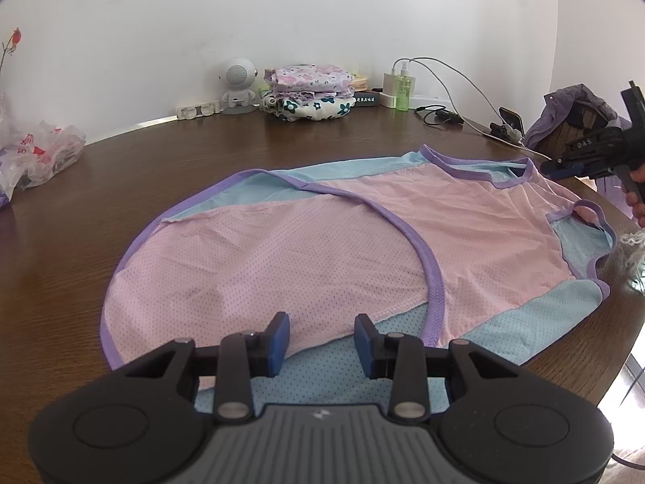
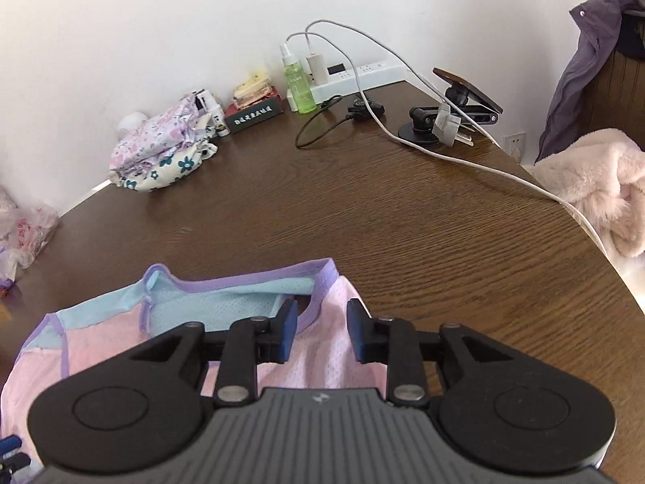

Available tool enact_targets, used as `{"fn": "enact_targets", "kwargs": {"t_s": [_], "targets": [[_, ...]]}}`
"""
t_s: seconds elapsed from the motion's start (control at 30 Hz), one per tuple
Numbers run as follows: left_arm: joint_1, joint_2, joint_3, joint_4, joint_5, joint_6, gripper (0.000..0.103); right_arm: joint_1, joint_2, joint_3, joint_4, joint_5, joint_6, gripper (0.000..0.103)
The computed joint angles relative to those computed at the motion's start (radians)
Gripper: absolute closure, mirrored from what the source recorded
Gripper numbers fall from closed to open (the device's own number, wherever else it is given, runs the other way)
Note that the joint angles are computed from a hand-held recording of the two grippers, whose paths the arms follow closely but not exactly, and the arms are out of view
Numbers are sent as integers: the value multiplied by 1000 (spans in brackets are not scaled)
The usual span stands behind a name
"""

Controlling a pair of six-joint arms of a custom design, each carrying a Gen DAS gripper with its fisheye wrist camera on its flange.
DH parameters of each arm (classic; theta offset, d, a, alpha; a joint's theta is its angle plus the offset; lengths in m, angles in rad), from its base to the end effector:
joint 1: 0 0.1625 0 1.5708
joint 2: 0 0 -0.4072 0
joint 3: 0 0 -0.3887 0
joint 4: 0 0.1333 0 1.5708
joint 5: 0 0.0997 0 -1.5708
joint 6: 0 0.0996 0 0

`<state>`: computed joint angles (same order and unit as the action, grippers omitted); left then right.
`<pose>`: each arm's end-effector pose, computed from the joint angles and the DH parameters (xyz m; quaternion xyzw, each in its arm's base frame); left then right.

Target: Fold clothes

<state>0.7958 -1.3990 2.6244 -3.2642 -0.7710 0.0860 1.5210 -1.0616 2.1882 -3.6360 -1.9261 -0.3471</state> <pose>-0.0787 -0.3729 0.1810 0.2919 0.8519 -0.3289 0.2843 0.0737 -0.5041 0.1923 0.0510 -0.8800 0.4053 0.2423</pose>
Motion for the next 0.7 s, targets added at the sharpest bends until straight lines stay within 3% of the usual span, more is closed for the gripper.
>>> {"fn": "enact_targets", "kwargs": {"t_s": [0.17,0.33,0.4,0.47,0.57,0.63,0.67,0.7], "targets": [[-12,12,2,1,15,-9,61,23,-14,98,-46,-36,-60,76],[-10,11,4,-8,12,-10,61,58,57,87,-150,-174,-198,87],[-10,15,6,-17,15,-13,61,55,57,86,-162,-187,-196,87],[-13,20,8,-27,20,-15,61,45,41,99,-160,-163,-170,87],[-11,21,11,-48,13,-19,59,23,-3,166,-204,-27,-128,77],[-19,19,30,-111,8,-24,57,23,-20,218,-261,65,-130,57],[-27,21,43,-161,7,-18,54,30,-15,241,-300,89,-141,52],[-47,27,64,-235,15,-9,47,39,-8,261,-339,110,-152,42]]}}
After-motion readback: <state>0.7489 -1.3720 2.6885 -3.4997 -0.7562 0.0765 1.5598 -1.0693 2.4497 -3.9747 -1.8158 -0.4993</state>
